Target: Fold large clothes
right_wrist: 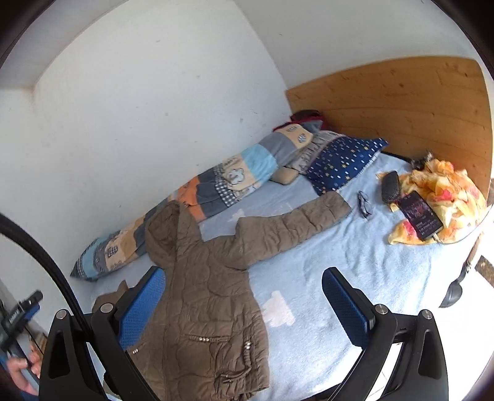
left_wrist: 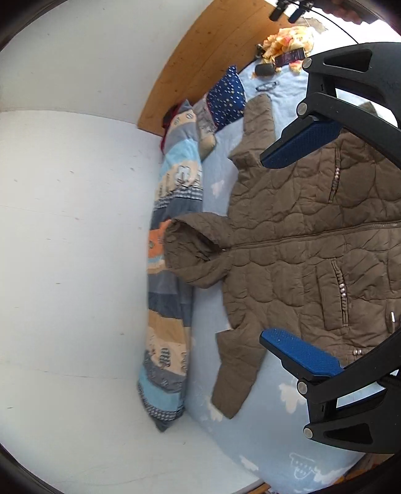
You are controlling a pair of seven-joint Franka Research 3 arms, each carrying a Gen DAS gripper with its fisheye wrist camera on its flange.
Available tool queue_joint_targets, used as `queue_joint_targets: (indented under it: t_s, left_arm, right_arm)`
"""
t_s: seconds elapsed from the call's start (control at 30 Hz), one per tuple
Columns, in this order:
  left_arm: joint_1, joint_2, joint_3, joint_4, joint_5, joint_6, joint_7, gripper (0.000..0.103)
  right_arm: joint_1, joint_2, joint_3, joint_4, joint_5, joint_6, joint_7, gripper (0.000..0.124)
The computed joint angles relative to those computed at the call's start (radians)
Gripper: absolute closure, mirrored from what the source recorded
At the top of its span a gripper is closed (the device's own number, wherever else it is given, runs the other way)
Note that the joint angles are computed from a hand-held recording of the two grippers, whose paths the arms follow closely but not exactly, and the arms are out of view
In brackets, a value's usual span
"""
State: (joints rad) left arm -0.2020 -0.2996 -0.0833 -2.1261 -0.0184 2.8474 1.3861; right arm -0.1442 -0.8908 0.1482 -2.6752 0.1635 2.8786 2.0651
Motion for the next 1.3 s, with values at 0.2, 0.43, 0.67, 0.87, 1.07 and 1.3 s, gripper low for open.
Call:
queue_joint_targets:
  t_s: [0.2, 0.43, 0.67, 0.87, 1.07, 1.3]
  left_arm:
    - [0.091, 0.241, -0.060, 0.072, 0.147, 0.061, -0.201, 0.000]
    - [0.118, 0.443, -0.069, 0.197, 0.341, 0.055, -0.315, 0.000]
    - [0.145, 0.520, -0.103, 0.278, 0.188, 0.012, -0.202, 0.000]
    - [0.132, 0.550, -0.079, 0.307, 0.193, -0.003, -0.239, 0.000]
    - [0.125, 0.564, -0.066, 0.320, 0.224, -0.015, -0.277, 0.000]
    - [0.127, 0.575, -0.073, 0.331, 0.228, -0.024, -0.272, 0.000]
  right_arm:
    - [0.093, 0.319, -0.238, 0.143, 0.114, 0.036, -0.131, 0.024]
    - [0.328, 0.720, -0.528, 0.422, 0.539, 0.059, -0.450, 0.037]
    - [0.242, 1.080, -0.541, 0.732, 0.760, -0.059, -0.531, 0.056]
    - [0.121, 1.251, -0.484, 0.878, 0.749, -0.085, -0.450, 0.062]
    - [0.065, 1.365, -0.478, 1.002, 0.608, -0.132, -0.294, 0.062]
    - [-0.080, 1.401, -0.304, 1.051, 0.635, -0.077, -0.415, 0.101]
